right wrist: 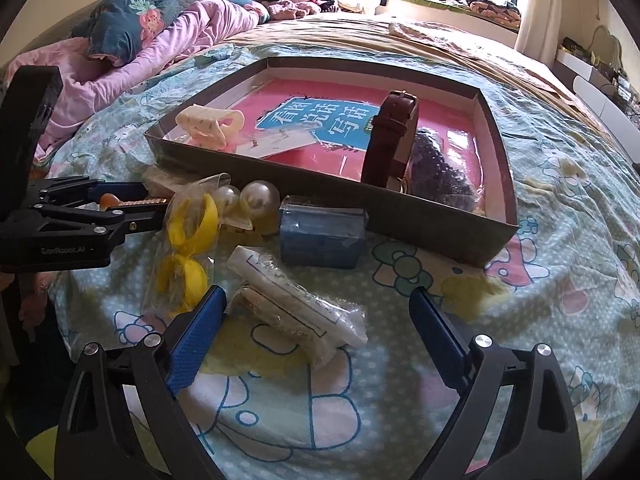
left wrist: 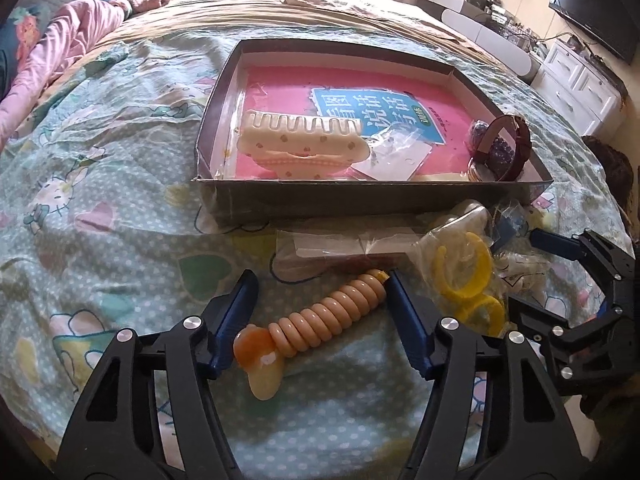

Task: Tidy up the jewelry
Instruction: 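Grasp the orange spiral hair tie with the left tool while the right tool grasps the white tube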

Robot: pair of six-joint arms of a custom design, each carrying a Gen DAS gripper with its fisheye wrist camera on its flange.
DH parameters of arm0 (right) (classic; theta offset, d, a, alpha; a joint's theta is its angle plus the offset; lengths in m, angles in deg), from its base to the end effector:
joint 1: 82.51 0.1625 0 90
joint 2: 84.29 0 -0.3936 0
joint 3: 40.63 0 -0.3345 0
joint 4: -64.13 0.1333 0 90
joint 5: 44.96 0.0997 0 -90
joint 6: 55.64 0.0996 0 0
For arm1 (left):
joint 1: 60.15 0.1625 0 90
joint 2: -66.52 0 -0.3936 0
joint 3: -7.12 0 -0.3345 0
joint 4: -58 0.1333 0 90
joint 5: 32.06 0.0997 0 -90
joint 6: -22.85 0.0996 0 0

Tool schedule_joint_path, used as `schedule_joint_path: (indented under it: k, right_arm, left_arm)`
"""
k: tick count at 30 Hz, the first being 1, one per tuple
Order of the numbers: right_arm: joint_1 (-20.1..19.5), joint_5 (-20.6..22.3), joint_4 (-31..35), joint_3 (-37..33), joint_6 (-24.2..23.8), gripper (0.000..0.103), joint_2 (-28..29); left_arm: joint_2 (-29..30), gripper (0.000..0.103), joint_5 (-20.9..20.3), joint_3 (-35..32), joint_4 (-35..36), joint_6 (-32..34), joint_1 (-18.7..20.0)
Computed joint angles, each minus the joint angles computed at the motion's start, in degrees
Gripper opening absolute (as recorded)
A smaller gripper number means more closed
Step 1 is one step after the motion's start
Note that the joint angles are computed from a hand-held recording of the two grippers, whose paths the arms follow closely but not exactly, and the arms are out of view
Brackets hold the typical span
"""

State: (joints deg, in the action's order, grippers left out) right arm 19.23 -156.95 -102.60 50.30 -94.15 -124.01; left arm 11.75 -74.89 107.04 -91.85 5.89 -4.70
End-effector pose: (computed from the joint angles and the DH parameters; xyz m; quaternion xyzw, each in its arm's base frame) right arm 0.2246 -0.6091 0.1129 0.3684 -0.8847 0.1679 0.2312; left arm -0.1570 -0.5919 0.2067 0.0884 0.9061 -0.2780 0.3065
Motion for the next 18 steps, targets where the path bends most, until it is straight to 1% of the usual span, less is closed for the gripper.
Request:
schedule_joint_path:
  k: [1, 2, 3, 4, 6, 9, 16, 18]
  right_arm:
    - [0.01, -0.15, -0.65, 0.09, -0.14, 0.084, 0.38]
    - [0.00, 0.23, -1.92, 0.52, -0.75, 0.080, 0.52]
    - [-0.08, 0.85, -2.70, 0.87, -1.35, 0.070, 0.52]
    - [-0.12, 1.25, -2.60, 0.98, -1.51, 0.063, 0.36]
    - [-0.16, 1.77, -2.51, 1.27, -1.87, 0.057, -0.04]
    - [-0.24, 2.66, -1.55, 1.97, -1.93, 0.054, -1.21]
    - [-0.12, 4.92, -2.99, 5.02, -1.21, 0.053, -5.39]
    - [0.06, 5.22, -3.62, 5.29, -1.02, 0.053, -6.17]
  left_arm:
    - [-0.36, 0.047, -0.21, 0.49, -0.54, -0.10, -0.05]
    - [-0.70, 0.047, -0.50, 0.98, -1.30, -0.10, -0.13]
    - [-1.07, 0.047, -0.71, 1.37, -1.71, -0.32, -0.22]
    - [-1.47, 0.047, -0.81, 1.83, -2.17, -0.46, -0.31]
    - [-2.02, 0.047, -0.82, 2.30, -2.30, -1.01, -0.35]
    - [-2.67, 0.047, -0.58, 3.18, -3.51, -0.99, -0.83]
    - [-4.96, 0.046, -0.52, 5.58, -6.64, -0.93, -2.32]
    - [-5.59, 0.046, 0.16, 6.15, -7.60, -0.55, -3.00]
